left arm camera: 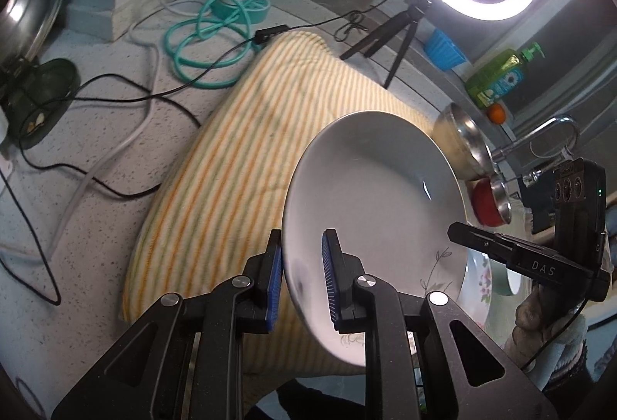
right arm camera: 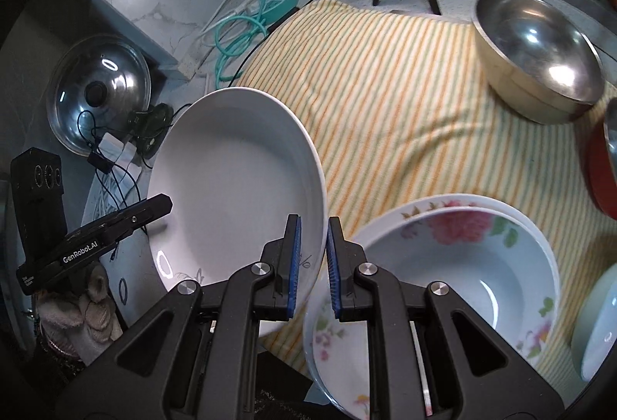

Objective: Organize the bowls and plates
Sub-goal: 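Carry the white twig plate with both grippers and lower it onto the stacked plates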

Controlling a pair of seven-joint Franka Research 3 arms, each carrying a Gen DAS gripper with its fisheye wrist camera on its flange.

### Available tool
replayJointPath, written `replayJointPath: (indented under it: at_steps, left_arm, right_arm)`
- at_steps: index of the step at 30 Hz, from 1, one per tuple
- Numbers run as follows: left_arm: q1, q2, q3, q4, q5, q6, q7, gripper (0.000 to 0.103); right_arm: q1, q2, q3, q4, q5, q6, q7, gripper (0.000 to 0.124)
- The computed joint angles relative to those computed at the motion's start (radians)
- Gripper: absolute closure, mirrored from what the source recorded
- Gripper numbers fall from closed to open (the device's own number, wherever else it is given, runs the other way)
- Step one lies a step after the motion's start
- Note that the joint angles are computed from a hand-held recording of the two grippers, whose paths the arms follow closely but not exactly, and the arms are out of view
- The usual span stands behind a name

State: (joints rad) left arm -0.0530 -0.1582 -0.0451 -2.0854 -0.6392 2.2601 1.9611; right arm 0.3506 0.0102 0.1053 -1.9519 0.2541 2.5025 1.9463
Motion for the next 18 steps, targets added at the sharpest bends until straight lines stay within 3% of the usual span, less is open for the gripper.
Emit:
replayJointPath:
  at_steps: [18]
  left_arm:
    - [-0.065, 0.044, -0.055, 0.074, -0.059, -0.109, 0.120, 0.085]
  right_arm:
    - [-0.087, -0.303, 0.026, -0.305, -0.111, 0.019, 0.264, 0.111]
